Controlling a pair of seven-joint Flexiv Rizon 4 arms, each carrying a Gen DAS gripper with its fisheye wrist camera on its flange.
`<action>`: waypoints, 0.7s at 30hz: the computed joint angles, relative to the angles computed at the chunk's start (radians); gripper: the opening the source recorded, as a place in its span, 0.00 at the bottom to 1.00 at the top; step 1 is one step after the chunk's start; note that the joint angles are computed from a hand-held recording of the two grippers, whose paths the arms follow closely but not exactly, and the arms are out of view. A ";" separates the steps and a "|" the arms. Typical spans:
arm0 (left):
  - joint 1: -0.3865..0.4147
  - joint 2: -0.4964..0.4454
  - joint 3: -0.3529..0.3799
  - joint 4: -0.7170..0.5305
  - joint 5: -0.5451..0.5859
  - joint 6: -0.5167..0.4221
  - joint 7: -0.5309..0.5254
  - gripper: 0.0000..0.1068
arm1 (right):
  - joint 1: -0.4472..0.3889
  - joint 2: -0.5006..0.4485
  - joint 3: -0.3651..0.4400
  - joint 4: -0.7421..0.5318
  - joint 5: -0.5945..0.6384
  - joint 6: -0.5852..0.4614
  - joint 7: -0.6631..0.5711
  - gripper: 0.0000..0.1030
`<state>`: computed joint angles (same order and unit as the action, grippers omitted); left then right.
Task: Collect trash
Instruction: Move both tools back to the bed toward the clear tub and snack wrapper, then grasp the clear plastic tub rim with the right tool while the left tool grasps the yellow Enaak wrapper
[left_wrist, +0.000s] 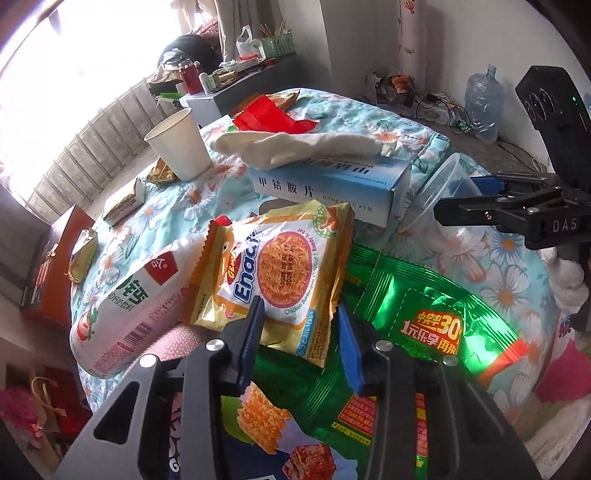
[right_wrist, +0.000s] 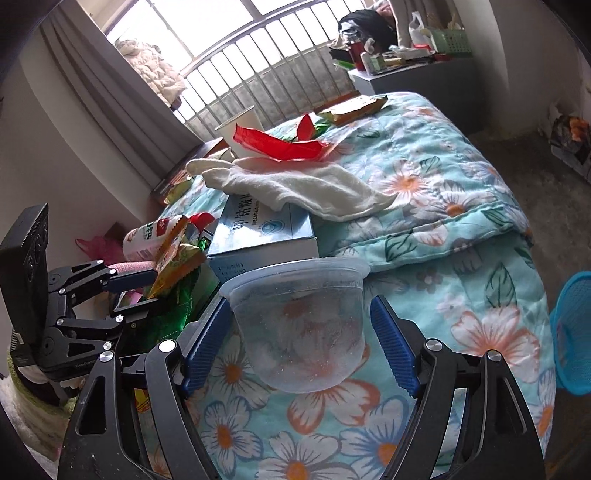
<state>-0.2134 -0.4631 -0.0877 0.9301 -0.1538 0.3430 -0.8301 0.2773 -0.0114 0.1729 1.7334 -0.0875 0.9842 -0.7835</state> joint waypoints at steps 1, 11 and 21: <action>-0.003 -0.002 0.001 -0.002 0.005 0.003 0.000 0.34 | 0.001 -0.002 0.000 -0.002 0.007 -0.002 -0.011 0.72; 0.001 0.005 -0.005 0.012 -0.014 0.016 0.000 0.11 | 0.003 -0.005 0.002 -0.008 0.042 -0.002 -0.024 0.67; 0.023 0.076 -0.023 0.102 -0.091 0.096 0.035 0.07 | -0.004 0.070 0.014 0.064 0.000 0.004 0.087 0.67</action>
<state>-0.1904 -0.3867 -0.1105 1.0317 -0.2449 0.4391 -0.7951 0.2728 0.0582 0.1869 1.7972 -0.0874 0.9879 -0.6963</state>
